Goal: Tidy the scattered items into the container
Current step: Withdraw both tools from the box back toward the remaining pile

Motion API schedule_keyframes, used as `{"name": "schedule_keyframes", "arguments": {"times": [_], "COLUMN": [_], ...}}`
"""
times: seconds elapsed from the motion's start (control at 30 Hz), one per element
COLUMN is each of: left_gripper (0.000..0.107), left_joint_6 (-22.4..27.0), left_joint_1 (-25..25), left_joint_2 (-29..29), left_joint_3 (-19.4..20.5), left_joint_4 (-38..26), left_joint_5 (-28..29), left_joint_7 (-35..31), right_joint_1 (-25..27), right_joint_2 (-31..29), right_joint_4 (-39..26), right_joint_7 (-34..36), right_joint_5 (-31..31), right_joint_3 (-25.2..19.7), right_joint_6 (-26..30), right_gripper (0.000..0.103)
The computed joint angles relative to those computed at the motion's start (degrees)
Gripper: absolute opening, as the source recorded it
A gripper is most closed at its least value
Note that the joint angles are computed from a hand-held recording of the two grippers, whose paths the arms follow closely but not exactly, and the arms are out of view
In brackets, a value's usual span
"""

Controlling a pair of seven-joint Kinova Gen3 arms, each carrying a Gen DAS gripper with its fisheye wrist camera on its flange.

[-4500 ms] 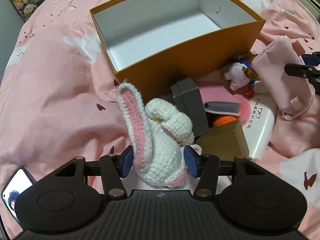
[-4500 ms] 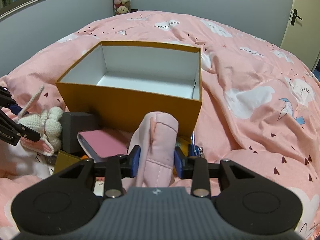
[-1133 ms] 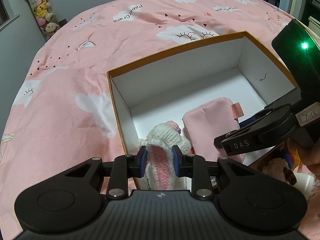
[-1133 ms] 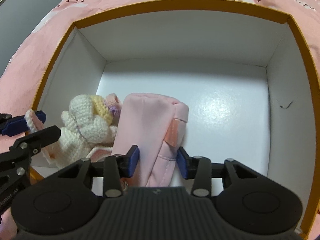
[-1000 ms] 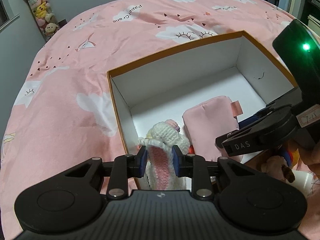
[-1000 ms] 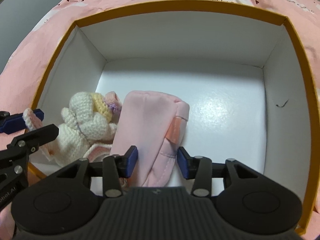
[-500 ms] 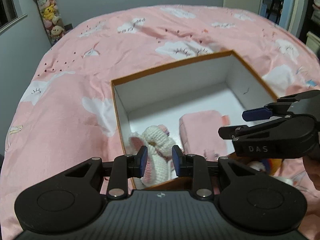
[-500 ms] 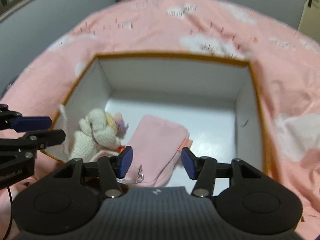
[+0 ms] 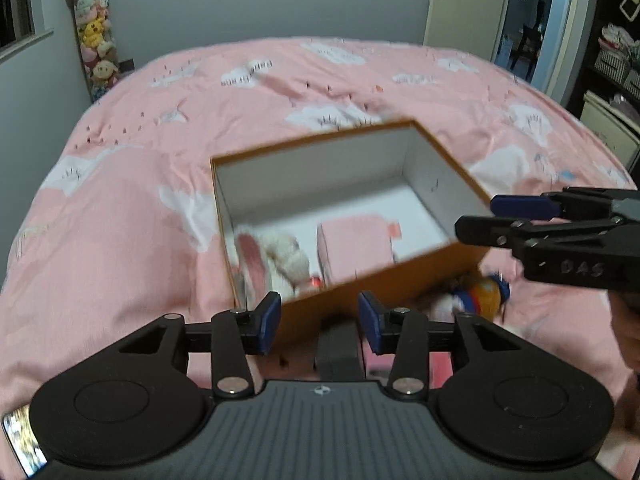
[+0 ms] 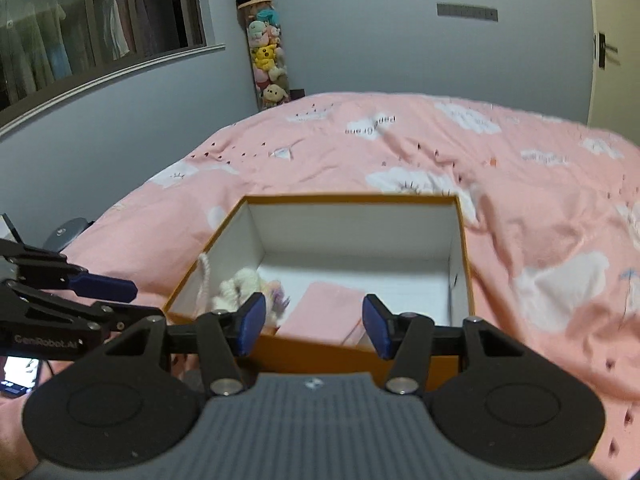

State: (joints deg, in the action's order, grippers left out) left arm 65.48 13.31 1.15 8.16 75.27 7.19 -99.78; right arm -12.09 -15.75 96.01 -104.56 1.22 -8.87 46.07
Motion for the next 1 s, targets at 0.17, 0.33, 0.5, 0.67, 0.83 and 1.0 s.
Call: {"name": "schedule_keyframes", "arguments": {"times": [0.17,0.33,0.5,0.67,0.83,1.0], "left_gripper": [0.052,0.052,0.052,0.050,0.049,0.049], "left_joint_6": [5.3,8.0,9.5,10.6,10.6,10.6], "left_joint_1": [0.2,1.0,2.0,2.8,3.6,3.3], "left_joint_2": [0.8,2.0,2.7,3.2,3.4,3.4], "left_joint_3": [0.2,0.6,0.8,0.9,1.0,0.8], "left_joint_4": [0.5,1.5,1.7,1.3,1.3,1.1], "left_joint_5": [0.3,-0.2,-1.8,-4.5,-7.0,-6.3], "left_joint_7": [-2.5,-1.7,-0.6,0.6,1.4,1.0], "right_joint_1": [-2.3,-3.6,-3.6,-3.8,-3.6,-2.6], "right_joint_2": [-0.4,1.6,3.8,5.7,7.8,10.1], "right_joint_4": [0.7,0.7,0.9,1.1,0.5,0.0], "right_joint_7": [2.1,5.4,6.3,8.4,9.8,11.2], "right_joint_5": [-6.4,-14.3,-17.5,-19.9,-21.2,-24.2], "right_joint_3": [2.9,5.4,4.7,4.4,4.2,5.0], "right_joint_6": [5.9,12.6,15.3,16.4,17.8,20.2], "right_gripper": [0.057,0.057,0.057,0.057,0.057,0.056]}}
